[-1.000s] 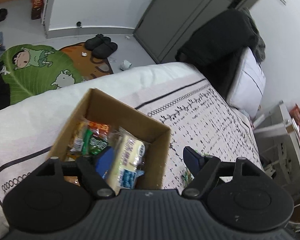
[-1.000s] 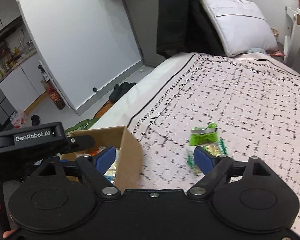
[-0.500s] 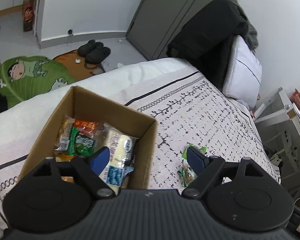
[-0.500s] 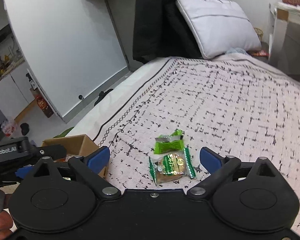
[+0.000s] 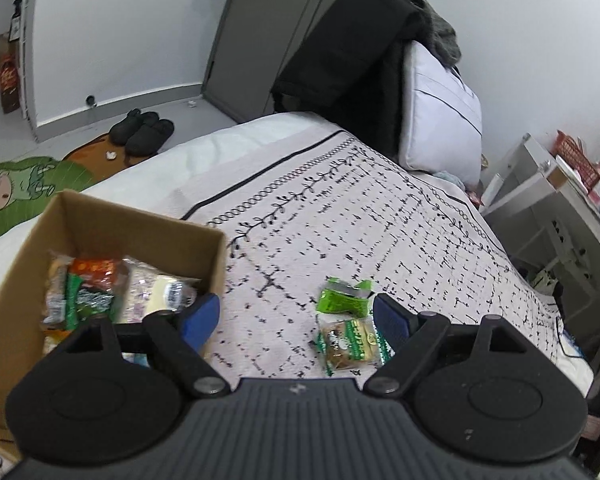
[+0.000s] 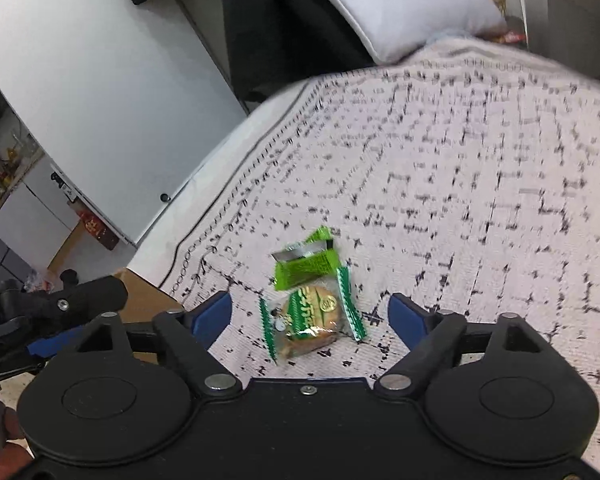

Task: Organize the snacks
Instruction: 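Move both tools back to the green-wrapped round cake and green candy packet, then grasp the green candy packet with left tool while right tool approaches the round cake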

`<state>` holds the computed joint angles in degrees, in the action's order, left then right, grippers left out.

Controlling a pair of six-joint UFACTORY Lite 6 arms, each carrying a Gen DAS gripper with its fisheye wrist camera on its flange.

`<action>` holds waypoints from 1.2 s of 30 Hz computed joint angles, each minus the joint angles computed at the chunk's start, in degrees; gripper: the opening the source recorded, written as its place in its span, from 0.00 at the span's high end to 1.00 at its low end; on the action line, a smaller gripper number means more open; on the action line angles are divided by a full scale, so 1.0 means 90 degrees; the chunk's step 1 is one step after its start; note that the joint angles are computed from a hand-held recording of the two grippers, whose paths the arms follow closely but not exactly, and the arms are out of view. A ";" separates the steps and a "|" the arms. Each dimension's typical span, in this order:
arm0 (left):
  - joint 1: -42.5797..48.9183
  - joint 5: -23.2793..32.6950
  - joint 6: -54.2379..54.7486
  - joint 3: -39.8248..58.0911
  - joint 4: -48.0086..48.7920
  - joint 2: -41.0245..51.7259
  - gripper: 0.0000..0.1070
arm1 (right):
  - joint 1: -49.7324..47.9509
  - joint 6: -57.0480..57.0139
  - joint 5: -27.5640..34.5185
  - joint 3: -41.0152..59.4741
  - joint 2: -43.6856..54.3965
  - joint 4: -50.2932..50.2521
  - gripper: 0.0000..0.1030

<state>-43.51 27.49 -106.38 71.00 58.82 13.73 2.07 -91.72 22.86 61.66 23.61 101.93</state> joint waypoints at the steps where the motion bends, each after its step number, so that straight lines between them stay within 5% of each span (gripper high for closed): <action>1: -0.0037 0.0040 -0.0030 0.0093 0.0052 0.0109 0.23 | -0.0005 0.0076 -0.0006 0.0112 0.0145 -0.0079 0.21; 7: -0.0212 0.0252 -0.0272 0.0622 0.0347 0.0685 0.27 | 0.0176 -0.0125 -0.0121 0.0669 0.0880 -0.0085 0.21; 11: -0.0246 0.0426 -0.0187 0.0912 0.0334 0.1007 0.40 | 0.0346 -0.0578 -0.0184 0.0949 0.1294 0.0268 0.26; 16: -0.0147 0.0368 0.0024 0.1198 0.0160 0.1410 0.51 | 0.0219 0.0124 0.0005 0.1266 0.1546 -0.0478 0.75; 21: -0.0130 0.0380 0.0316 0.1540 -0.0037 0.1776 0.53 | -0.0062 0.0860 0.0305 0.1355 0.1552 -0.1014 0.92; 25: -0.0166 0.0374 0.0603 0.1759 -0.0241 0.2002 0.53 | -0.0197 0.0945 0.0430 0.1276 0.1450 -0.1109 1.00; 36: -0.0154 0.0521 0.2093 0.3531 -0.1253 0.3219 0.49 | -0.0825 0.0903 0.0475 0.0968 0.1015 -0.0957 1.00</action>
